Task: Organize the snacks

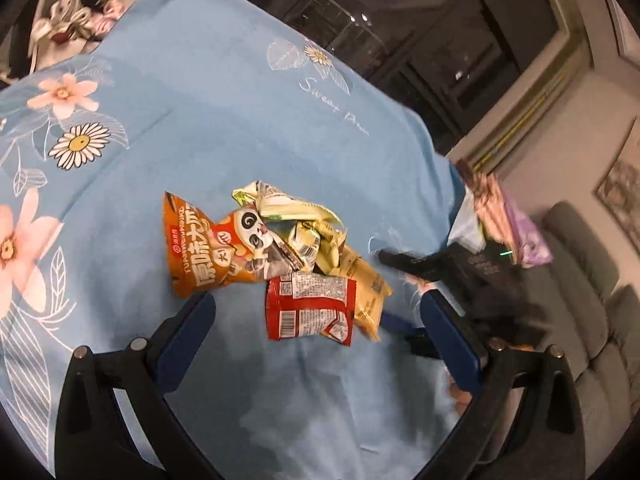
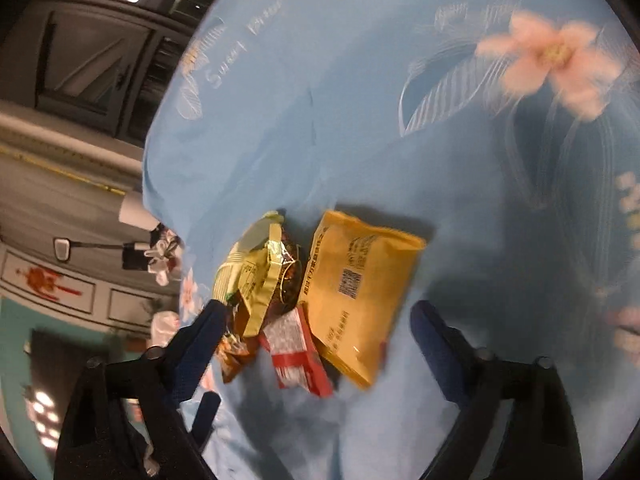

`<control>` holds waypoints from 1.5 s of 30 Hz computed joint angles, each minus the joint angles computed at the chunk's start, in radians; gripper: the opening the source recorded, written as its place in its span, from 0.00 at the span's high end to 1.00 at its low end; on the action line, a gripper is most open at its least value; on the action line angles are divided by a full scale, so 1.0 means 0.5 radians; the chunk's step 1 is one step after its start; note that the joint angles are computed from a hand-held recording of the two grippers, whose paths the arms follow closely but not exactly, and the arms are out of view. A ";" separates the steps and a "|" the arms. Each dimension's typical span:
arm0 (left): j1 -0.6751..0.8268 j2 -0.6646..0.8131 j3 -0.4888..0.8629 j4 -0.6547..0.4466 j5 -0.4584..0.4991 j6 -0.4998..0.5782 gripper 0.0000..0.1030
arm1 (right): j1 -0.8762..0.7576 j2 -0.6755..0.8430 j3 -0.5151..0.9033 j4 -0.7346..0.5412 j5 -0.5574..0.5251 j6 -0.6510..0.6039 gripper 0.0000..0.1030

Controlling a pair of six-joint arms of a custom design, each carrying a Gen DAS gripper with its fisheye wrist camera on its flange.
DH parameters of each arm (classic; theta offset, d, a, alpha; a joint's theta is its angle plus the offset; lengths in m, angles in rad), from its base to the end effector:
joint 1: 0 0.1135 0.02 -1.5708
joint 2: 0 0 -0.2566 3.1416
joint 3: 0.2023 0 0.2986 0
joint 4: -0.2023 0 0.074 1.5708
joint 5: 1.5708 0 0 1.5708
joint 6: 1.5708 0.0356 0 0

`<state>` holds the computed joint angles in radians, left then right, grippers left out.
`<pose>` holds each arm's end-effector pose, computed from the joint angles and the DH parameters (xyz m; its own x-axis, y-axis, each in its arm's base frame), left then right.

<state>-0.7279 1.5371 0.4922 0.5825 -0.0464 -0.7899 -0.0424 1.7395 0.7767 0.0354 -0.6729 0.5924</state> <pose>0.2311 -0.2038 0.0982 -0.6845 -0.3404 -0.6447 0.2095 0.7552 -0.6211 0.3411 0.0077 0.0792 -0.8532 0.4732 -0.2193 0.1639 0.6424 0.7486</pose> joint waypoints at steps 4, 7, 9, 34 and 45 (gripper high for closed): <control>-0.014 0.008 0.008 -0.054 -0.084 -0.020 0.00 | 0.096 0.014 -0.025 0.195 0.219 0.119 0.31; -0.019 0.041 0.042 -0.117 -0.079 0.014 0.00 | 0.091 0.128 0.000 0.346 0.224 0.143 0.61; -0.013 0.036 0.025 -0.111 -0.053 0.002 0.00 | 0.096 0.123 -0.024 0.407 0.238 0.149 0.64; -0.107 -0.181 -0.234 -0.011 0.393 -0.139 0.01 | -0.187 -1.561 -0.917 -1.010 0.009 -0.635 0.76; -0.566 0.011 -0.395 0.597 0.782 -0.407 0.01 | -0.572 -2.359 -1.218 -1.800 -0.144 -1.002 0.74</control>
